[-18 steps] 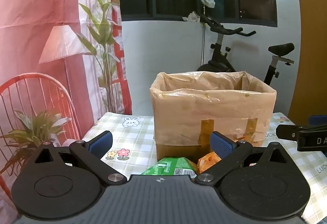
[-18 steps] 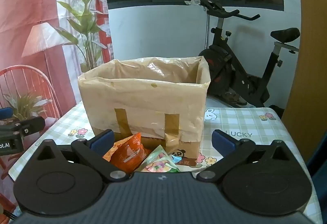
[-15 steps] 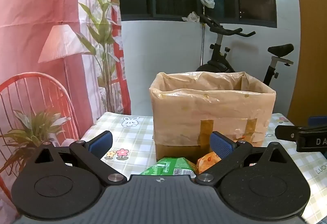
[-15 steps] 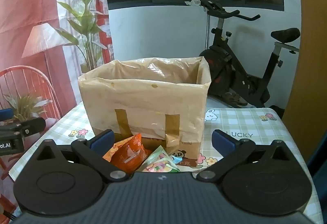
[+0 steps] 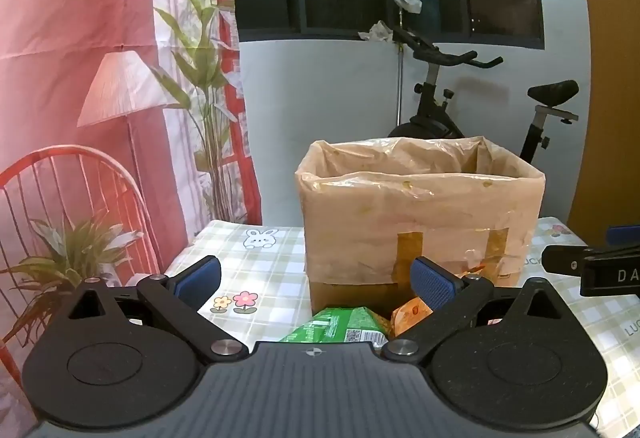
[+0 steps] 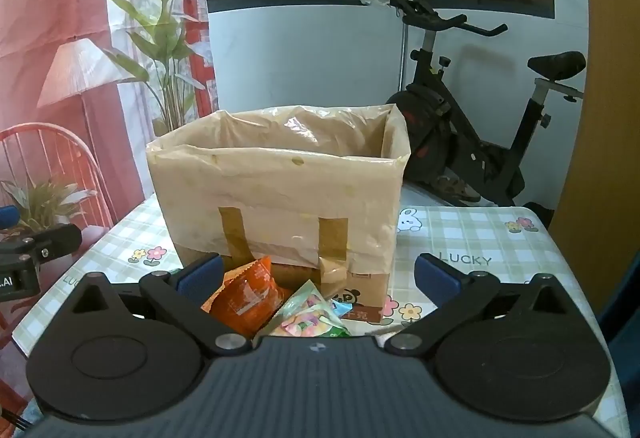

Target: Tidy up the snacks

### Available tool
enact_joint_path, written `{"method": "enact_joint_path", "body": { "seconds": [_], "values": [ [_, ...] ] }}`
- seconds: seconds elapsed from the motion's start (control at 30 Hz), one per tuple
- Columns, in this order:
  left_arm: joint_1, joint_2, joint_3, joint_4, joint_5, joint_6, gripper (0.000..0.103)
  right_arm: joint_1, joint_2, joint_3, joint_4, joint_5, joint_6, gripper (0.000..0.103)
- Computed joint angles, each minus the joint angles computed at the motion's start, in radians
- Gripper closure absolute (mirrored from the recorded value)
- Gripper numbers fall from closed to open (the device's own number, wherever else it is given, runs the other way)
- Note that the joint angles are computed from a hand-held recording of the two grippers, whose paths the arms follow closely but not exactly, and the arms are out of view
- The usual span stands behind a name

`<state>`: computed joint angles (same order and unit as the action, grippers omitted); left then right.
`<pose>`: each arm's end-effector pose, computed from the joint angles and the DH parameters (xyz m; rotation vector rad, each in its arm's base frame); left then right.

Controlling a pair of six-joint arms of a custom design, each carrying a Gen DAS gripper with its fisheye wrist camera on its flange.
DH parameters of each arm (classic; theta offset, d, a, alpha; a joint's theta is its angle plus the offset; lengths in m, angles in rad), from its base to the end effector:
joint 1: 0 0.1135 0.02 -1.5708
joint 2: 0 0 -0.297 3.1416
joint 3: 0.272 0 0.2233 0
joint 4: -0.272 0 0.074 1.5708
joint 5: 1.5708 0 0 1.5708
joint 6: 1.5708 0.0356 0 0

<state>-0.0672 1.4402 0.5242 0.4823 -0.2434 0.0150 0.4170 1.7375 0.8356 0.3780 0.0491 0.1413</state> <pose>0.2584 -0.0088 0.2283 -0.0736 1.9956 0.2102 0.3158 0.1380 0.2200 -0.2599 2.0907 0.2853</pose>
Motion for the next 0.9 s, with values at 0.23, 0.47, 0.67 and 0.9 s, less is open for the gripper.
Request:
{"method": "enact_joint_path", "body": {
  "seconds": [0.23,0.47,0.67,0.9],
  "values": [
    [-0.006,0.002,0.001,-0.004,-0.008,-0.004,0.001,-0.001,0.005,0.005,-0.005,0.002,-0.003,0.000],
    [-0.005,0.006,0.004,-0.009,-0.008,-0.009,0.001,-0.006,0.008,0.003,-0.005,-0.005,-0.005,0.000],
    [0.000,0.012,0.004,-0.009,-0.002,-0.013,0.001,-0.009,0.011,0.004,-0.008,-0.008,-0.007,0.000],
    [-0.002,0.019,0.002,-0.005,-0.006,-0.016,0.001,-0.011,0.010,0.003,-0.008,-0.009,-0.008,0.000]
  ]
}}
